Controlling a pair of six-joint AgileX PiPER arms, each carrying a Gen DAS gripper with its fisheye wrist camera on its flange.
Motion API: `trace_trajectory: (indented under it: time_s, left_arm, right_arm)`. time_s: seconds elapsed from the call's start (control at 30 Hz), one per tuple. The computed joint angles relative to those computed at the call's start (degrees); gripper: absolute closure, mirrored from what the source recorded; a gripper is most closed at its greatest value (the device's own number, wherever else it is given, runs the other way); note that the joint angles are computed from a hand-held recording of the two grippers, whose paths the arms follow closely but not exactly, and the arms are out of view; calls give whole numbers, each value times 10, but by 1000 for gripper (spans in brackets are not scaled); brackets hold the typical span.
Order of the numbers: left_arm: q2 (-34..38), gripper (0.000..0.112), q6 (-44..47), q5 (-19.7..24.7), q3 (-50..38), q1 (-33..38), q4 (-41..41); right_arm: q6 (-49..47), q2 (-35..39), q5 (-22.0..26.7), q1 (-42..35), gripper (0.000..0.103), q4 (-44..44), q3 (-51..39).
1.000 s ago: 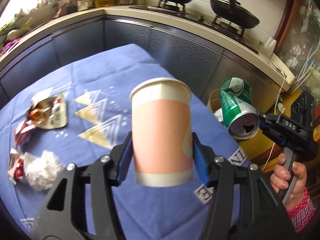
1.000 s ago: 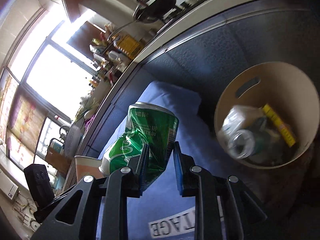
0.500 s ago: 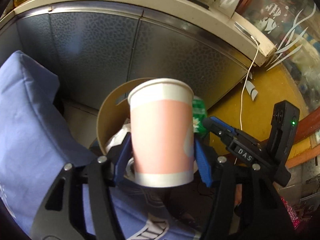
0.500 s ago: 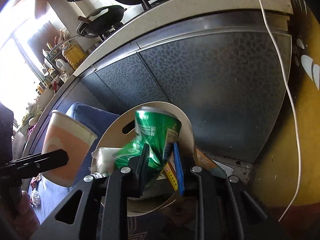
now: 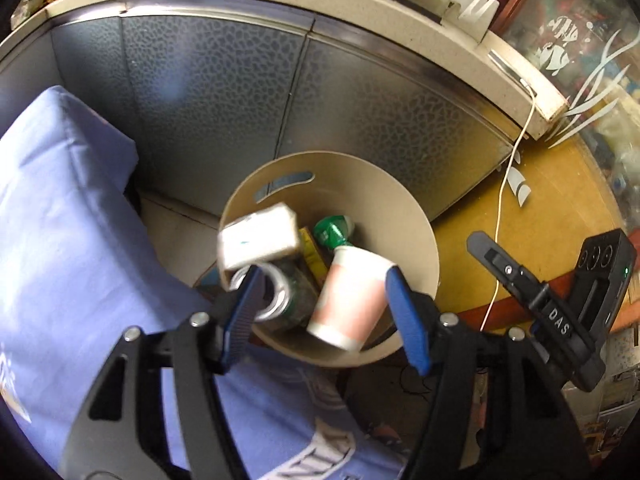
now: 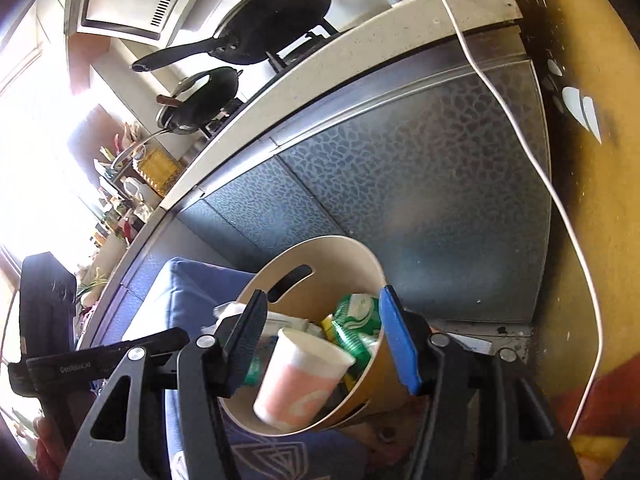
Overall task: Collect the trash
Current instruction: 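Open both tools over the wooden bin, dropping the cup and can, then move both open tools back over the table toward the wrappers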
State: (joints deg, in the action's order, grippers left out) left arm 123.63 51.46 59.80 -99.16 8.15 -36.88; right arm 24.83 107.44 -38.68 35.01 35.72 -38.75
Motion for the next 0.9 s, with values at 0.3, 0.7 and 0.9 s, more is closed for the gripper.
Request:
trace_trajectory:
  time_s: [0.3, 0.7, 0.9]
  left_arm:
    - [-119, 51, 130, -85, 177, 128, -47]
    - [-149, 51, 205, -118, 220, 285, -93]
    - [-135, 51, 222, -126, 213, 344, -99]
  right_arm:
    - [-115, 0, 49, 84, 46, 100, -97]
    - [-337, 55, 127, 183, 46, 303, -254]
    - [-475, 101, 164, 209, 46, 416, -352]
